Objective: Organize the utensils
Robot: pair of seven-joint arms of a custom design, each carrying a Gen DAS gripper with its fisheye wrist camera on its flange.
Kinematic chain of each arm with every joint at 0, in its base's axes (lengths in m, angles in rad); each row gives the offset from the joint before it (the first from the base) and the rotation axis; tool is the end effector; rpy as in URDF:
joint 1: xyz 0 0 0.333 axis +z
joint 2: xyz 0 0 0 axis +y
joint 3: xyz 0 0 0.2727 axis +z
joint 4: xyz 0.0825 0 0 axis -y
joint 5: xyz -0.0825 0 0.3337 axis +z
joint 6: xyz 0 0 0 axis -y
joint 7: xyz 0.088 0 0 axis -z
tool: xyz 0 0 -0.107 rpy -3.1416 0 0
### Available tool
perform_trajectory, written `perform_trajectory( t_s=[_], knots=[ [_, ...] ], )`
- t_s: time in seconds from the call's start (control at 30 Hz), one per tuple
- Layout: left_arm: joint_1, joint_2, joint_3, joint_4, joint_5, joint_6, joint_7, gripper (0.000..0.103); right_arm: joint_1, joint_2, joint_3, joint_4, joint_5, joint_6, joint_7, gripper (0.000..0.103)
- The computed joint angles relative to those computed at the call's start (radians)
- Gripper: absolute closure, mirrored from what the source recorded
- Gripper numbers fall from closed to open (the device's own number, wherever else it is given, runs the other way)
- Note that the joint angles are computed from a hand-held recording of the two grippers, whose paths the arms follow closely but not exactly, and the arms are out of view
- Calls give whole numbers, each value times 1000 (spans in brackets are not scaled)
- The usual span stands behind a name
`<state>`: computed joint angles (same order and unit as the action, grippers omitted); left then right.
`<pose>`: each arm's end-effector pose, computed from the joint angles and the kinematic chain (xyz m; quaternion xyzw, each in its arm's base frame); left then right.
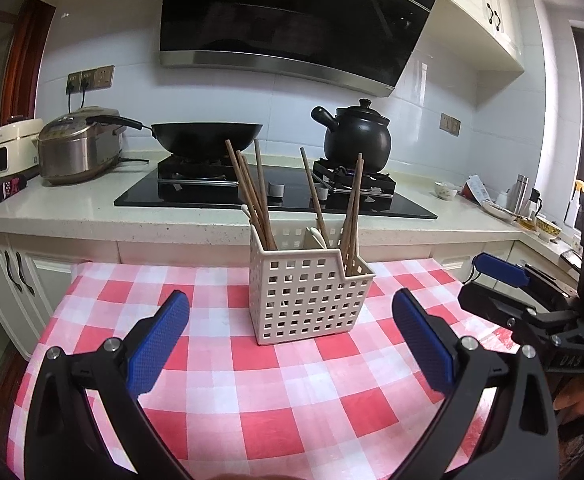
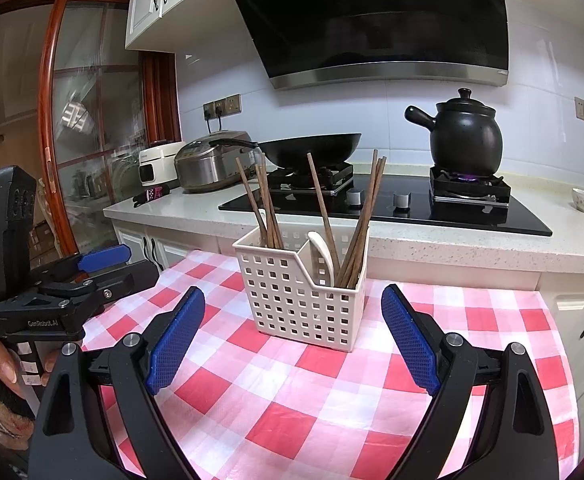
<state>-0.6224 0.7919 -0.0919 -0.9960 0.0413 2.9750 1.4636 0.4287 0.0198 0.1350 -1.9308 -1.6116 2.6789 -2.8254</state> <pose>0.5682 -0.4543 0.5174 -0.3967 0.7270 -0.5234 0.2002 0.4514 0.3214 0.5059 -0.5644 0.5826 -0.3742 0.4495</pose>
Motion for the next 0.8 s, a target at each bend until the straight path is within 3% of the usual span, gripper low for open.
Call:
perform_trajectory(
  t_s=[0.23, 0.4, 0.47, 0.57, 0.8],
  knots=[
    [-4, 4, 1, 4, 8, -1, 8, 5, 0, 0, -1, 0, 4, 0, -3, 18],
    [-34, -3, 52, -11, 41, 7, -26, 5, -1, 6, -2, 1, 5, 1, -1, 18],
    [-62, -8, 101, -24, 70, 20, -62, 5, 0, 6, -3, 1, 5, 0, 1, 18],
    [-41, -7, 66, -22, 66, 14, -55, 5, 0, 5, -4, 0, 0, 1, 5, 18],
    [-28, 0, 56, -3, 61, -8, -76, 5, 0, 0, -2, -4, 3, -2, 4, 18]
  ],
)
